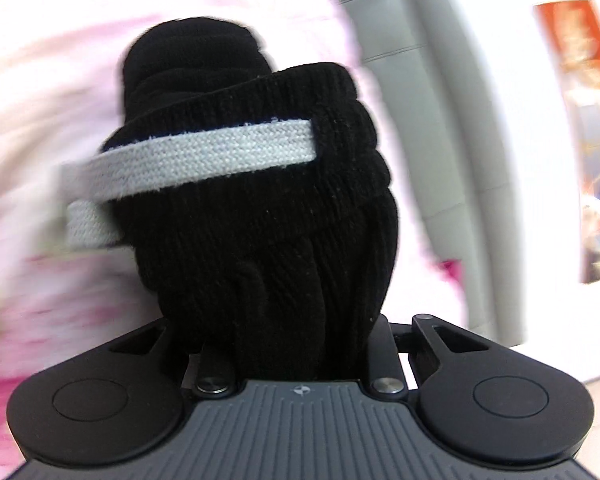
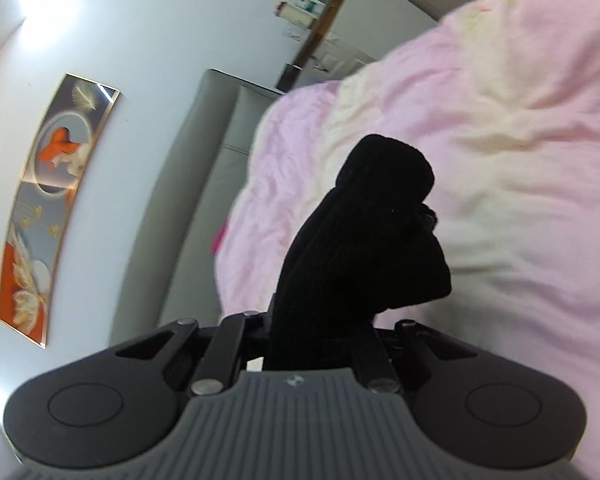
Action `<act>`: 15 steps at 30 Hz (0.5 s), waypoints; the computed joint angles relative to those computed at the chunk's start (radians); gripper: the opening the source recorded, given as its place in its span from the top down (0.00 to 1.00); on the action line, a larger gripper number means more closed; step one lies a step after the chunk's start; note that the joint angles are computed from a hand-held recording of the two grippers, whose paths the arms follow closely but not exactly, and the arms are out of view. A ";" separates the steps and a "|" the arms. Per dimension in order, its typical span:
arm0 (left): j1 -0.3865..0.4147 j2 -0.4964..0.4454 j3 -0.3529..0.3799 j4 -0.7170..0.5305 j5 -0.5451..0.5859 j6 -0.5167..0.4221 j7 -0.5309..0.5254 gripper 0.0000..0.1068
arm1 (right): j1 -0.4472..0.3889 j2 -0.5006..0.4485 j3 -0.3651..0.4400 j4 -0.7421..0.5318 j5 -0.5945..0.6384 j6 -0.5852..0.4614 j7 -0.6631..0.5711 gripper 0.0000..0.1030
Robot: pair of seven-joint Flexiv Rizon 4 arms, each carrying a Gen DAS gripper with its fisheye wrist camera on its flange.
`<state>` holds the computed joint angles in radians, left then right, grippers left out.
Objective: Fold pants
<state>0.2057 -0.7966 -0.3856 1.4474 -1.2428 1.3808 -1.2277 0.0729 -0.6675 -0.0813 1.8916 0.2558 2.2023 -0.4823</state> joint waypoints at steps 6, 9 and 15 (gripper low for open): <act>-0.003 0.024 0.061 0.106 0.015 -0.062 -0.148 0.57 | -0.205 -0.031 0.248 0.206 -0.066 0.001 0.195 0.83; -0.047 0.038 0.206 0.063 0.277 -0.212 -0.358 0.53 | -0.172 -0.042 0.216 0.239 -0.066 0.099 0.198 0.72; 0.007 0.082 0.204 0.092 0.374 -0.270 -0.374 0.51 | 0.001 0.035 0.051 0.283 0.105 0.051 0.189 0.62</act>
